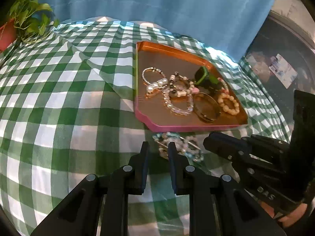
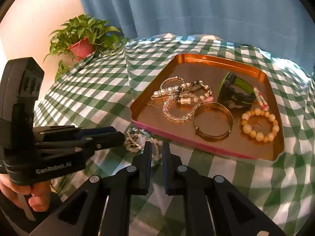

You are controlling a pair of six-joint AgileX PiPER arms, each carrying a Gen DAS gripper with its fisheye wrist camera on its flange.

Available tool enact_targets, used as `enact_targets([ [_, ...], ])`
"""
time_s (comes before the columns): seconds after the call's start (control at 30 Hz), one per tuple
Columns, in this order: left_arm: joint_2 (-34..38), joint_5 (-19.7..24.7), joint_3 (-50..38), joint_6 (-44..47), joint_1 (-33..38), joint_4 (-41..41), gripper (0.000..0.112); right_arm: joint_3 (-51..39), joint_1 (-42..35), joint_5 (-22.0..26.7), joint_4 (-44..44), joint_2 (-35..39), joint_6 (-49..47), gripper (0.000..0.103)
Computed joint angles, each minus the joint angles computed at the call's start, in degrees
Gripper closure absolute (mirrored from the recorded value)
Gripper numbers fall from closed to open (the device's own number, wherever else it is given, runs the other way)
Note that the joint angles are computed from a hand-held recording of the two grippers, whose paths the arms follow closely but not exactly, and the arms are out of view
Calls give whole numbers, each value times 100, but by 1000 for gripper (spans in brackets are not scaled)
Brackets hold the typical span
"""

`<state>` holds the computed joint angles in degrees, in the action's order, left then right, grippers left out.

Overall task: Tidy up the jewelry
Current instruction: 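Withdraw both open tools toward the remaining silver charm bracelets, then lower the left tool onto the turquoise charm bracelet while the right tool approaches the pearl charm bracelet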

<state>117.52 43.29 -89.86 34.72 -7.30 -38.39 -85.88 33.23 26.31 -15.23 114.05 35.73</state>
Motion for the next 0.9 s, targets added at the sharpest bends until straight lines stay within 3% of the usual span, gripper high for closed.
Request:
enact_targets([
  [0.07,109,124,-163,-50,0,28,92,-184,-73,150,-51,183,56,92],
  [0.2,179,138,-227,-52,-37,70,92,-398,-236,174,740,409,-734,92],
  [0.3,195,154,-244,-106,-45,154,92,-522,-94,355,201,488,-524,91],
  [0.53,88,176,-65,-72,196,-107,91,-373,-27,286,173,402,-631,89],
  [0.63,66,240,-6,-33,311,-278,91,-534,120,415,-278,505,-376,92],
  [0.77,14,172,33,32,327,-269,91,-576,197,288,56,541,-952,98],
  [0.9,-1,92,4,-47,284,-200,91,-280,269,96,-447,295,-372,98],
])
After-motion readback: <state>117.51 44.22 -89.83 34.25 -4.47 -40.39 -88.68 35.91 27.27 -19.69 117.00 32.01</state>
